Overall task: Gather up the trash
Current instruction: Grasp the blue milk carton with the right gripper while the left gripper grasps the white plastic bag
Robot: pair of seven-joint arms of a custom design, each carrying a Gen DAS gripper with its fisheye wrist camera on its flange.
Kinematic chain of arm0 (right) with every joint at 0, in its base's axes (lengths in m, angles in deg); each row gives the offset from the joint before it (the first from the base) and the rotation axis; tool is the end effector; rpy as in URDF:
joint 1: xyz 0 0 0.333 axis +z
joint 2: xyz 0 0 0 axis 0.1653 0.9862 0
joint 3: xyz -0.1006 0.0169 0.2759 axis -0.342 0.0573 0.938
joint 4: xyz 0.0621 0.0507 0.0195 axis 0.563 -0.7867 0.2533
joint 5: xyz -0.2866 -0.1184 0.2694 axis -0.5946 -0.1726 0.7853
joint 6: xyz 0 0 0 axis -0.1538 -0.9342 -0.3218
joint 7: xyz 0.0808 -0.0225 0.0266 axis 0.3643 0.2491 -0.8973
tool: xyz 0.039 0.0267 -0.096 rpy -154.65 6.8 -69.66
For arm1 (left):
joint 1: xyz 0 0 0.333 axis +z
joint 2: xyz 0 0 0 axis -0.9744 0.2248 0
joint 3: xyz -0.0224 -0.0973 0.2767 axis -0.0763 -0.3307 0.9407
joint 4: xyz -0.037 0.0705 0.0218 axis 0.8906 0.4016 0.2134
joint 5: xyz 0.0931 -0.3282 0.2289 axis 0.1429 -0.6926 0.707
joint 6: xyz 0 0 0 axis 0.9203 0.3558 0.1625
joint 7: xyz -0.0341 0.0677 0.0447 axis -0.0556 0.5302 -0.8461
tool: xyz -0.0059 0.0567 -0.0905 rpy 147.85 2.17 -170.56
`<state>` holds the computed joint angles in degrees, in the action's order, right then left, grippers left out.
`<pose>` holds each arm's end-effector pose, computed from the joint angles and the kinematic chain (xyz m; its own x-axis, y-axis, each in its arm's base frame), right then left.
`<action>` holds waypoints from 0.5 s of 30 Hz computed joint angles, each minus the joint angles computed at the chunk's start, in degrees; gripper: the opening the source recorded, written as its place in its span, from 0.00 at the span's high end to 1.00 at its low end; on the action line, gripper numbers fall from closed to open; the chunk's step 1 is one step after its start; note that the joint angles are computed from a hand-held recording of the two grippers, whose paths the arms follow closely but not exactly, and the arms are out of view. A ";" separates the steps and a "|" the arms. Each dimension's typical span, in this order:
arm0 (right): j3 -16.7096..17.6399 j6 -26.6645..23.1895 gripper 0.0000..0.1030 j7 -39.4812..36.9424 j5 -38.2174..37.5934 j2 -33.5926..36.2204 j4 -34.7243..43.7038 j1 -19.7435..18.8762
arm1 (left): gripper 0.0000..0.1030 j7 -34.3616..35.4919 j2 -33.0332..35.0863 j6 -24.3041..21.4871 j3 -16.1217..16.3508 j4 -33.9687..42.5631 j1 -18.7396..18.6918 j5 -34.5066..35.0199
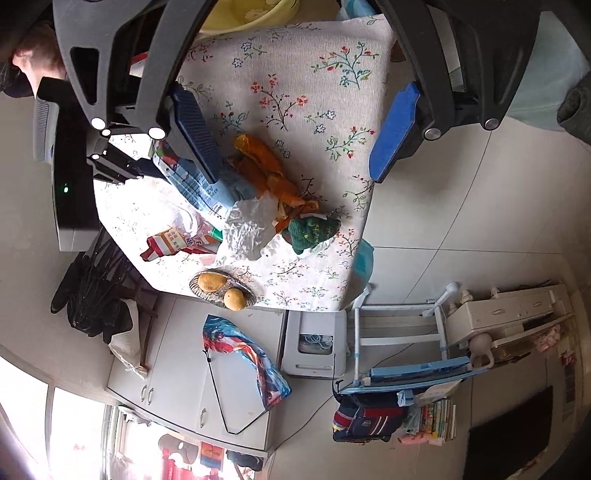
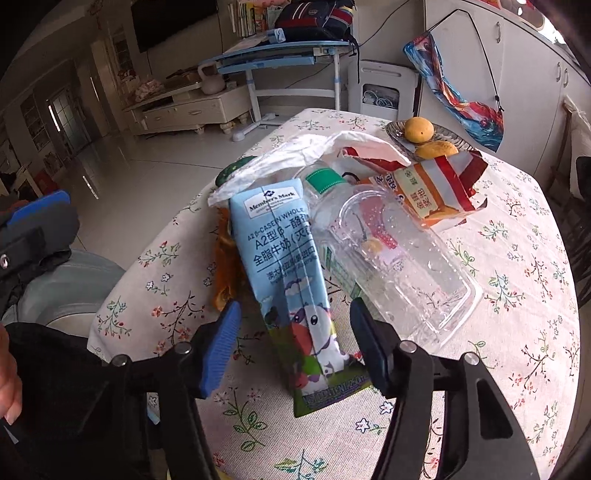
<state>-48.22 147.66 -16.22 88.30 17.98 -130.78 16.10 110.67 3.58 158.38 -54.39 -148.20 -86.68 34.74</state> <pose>0.6023 0.0666 0.5363 0.6113 -0.7835 -0.1112 -0.6683 -0.4358 -0.6029 0.4866 -0.2491 0.5909 0.1355 -0.9849 0.1077 -0.6462 -0.1702 -0.7440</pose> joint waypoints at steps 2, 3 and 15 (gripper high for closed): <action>-0.18 -1.38 0.58 0.37 0.31 0.50 0.54 -0.22 | 0.23 1.39 2.97 1.00 0.21 2.73 0.06 0.26; -0.20 -1.84 0.61 0.14 0.45 0.31 0.45 -0.30 | 0.23 2.00 4.89 1.11 0.19 4.56 0.11 0.74; -1.96 -7.88 0.68 2.05 -0.33 -4.51 -3.09 -1.93 | 0.23 12.57 27.14 -2.06 2.78 27.27 -3.24 -7.72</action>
<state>-50.17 139.78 -14.17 87.97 13.48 -133.87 14.16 123.24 30.72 156.32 -51.61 -120.94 -89.93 27.01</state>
